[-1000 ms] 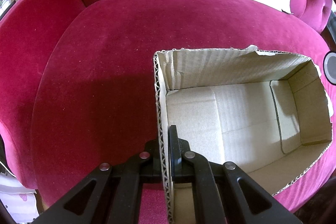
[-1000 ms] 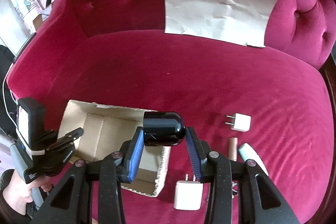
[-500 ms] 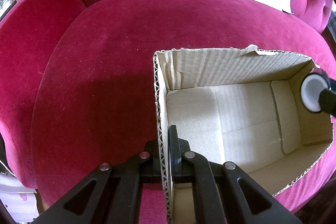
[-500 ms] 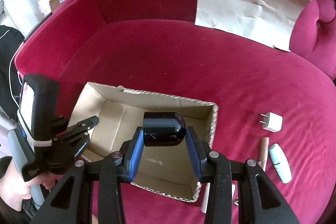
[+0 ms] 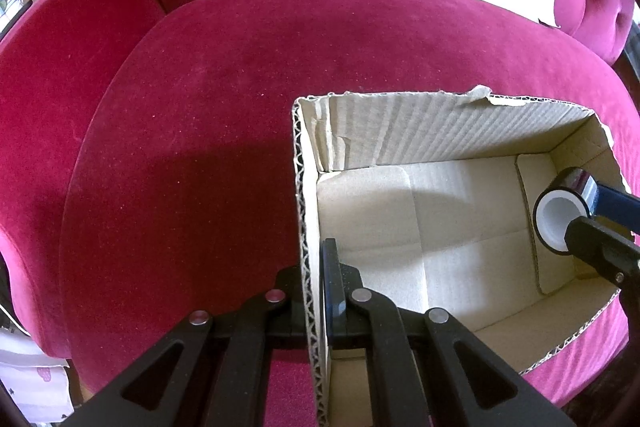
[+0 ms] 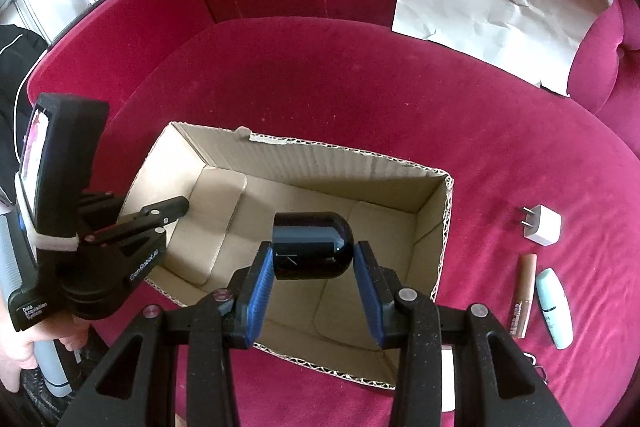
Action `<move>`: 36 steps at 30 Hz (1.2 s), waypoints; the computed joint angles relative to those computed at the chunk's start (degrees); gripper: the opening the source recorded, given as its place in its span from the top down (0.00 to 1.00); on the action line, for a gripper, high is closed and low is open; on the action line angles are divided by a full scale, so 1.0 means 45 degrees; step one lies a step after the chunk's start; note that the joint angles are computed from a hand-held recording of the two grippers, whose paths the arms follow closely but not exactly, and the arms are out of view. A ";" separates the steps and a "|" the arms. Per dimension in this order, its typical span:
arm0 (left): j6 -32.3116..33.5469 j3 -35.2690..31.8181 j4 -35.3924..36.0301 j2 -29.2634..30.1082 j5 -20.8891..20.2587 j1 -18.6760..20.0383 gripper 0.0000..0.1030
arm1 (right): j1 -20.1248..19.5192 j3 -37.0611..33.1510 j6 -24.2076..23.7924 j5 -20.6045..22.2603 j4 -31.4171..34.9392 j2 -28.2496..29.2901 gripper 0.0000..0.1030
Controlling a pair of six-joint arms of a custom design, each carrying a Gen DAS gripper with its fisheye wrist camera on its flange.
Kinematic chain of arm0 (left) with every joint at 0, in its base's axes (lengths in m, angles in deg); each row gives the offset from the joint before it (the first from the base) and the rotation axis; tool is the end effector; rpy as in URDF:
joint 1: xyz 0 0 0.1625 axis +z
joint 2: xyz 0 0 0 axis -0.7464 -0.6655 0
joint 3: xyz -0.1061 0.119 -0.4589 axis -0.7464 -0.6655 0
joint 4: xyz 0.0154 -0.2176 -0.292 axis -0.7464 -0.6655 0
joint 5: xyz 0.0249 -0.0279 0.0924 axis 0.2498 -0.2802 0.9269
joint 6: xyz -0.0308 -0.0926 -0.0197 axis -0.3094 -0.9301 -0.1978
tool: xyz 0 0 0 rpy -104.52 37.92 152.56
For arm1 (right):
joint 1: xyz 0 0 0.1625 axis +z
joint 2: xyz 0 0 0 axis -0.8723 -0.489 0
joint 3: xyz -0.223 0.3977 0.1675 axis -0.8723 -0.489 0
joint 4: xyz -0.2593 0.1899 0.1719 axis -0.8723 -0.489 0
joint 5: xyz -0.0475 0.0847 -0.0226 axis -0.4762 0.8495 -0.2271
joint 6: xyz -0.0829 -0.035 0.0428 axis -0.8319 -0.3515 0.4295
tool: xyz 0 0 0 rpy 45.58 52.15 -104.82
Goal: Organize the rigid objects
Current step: 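Carry the black tape roll into the box and open the right gripper, then move the right gripper back to the pale blue bottle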
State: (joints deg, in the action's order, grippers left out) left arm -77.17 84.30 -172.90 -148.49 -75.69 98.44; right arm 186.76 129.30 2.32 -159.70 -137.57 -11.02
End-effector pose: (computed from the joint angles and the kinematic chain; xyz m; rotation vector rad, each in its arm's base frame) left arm -0.0838 -0.4204 0.2679 0.5086 2.2828 -0.2979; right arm 0.3673 -0.3947 0.0140 0.3576 -2.4245 0.5532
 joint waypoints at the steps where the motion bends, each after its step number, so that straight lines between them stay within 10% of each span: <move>1: 0.0004 0.0011 -0.0012 0.0005 0.0004 -0.0007 0.96 | -0.0009 0.0004 -0.0012 0.0044 -0.0027 -0.0015 0.58; 7: -0.0025 0.0011 0.0041 -0.0011 0.0027 -0.0029 0.96 | 0.0060 -0.0089 -0.0265 -0.0040 -0.0165 0.0024 0.54; 14: -0.0096 0.0042 0.0080 -0.0014 0.0069 -0.0110 0.96 | 0.0413 -0.0177 -0.0637 -0.0968 -0.1020 0.0247 0.02; 36: -0.0047 0.0069 0.0063 -0.0041 0.0074 -0.0112 0.96 | 0.0368 0.0301 0.0786 -0.1678 -0.0197 -0.0959 0.00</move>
State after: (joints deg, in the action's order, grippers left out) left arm -77.38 84.61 -172.62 -148.68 -75.35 97.93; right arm 188.41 130.66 5.85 -167.25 -138.46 -15.33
